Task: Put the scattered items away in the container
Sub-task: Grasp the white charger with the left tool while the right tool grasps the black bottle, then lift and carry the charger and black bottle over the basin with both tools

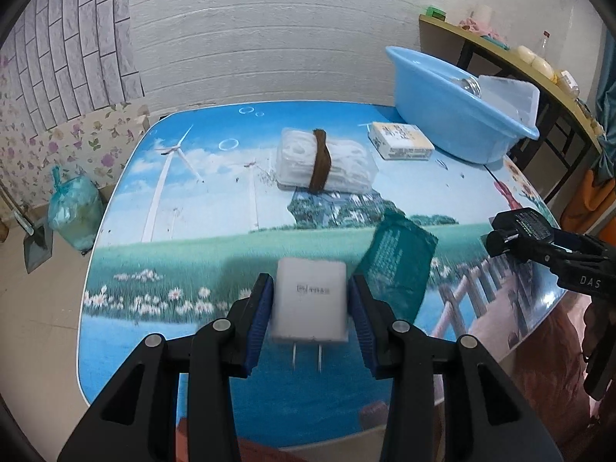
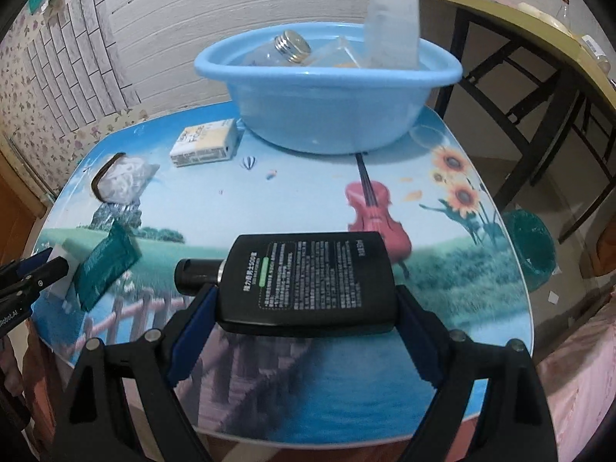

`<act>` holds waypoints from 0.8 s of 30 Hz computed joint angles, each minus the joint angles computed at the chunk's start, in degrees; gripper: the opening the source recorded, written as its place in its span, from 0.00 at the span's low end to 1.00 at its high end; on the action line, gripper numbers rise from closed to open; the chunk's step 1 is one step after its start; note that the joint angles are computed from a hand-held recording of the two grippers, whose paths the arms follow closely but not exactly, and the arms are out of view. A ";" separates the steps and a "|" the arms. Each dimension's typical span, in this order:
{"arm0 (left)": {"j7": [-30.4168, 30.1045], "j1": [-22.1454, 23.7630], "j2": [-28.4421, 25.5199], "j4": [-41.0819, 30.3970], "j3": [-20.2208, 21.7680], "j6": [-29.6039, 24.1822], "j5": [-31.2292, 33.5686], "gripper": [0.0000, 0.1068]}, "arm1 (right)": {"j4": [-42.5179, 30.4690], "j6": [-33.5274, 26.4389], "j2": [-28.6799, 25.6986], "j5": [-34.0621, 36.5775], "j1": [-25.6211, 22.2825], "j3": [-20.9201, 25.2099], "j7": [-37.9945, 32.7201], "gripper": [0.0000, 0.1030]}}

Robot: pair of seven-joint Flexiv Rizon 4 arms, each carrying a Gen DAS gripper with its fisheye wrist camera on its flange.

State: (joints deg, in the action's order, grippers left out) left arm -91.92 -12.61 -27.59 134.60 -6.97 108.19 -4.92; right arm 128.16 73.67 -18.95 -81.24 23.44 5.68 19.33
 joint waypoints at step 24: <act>4.25 -7.46 -3.37 -1.06 5.56 3.86 -2.23 0.63 | -0.22 0.13 -1.38 -8.42 0.08 -0.53 2.75 0.90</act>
State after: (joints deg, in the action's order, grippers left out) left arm -87.67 -20.07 -30.96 133.55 -1.41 112.04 -7.15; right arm 127.93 73.80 -20.33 -89.66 23.52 5.15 22.09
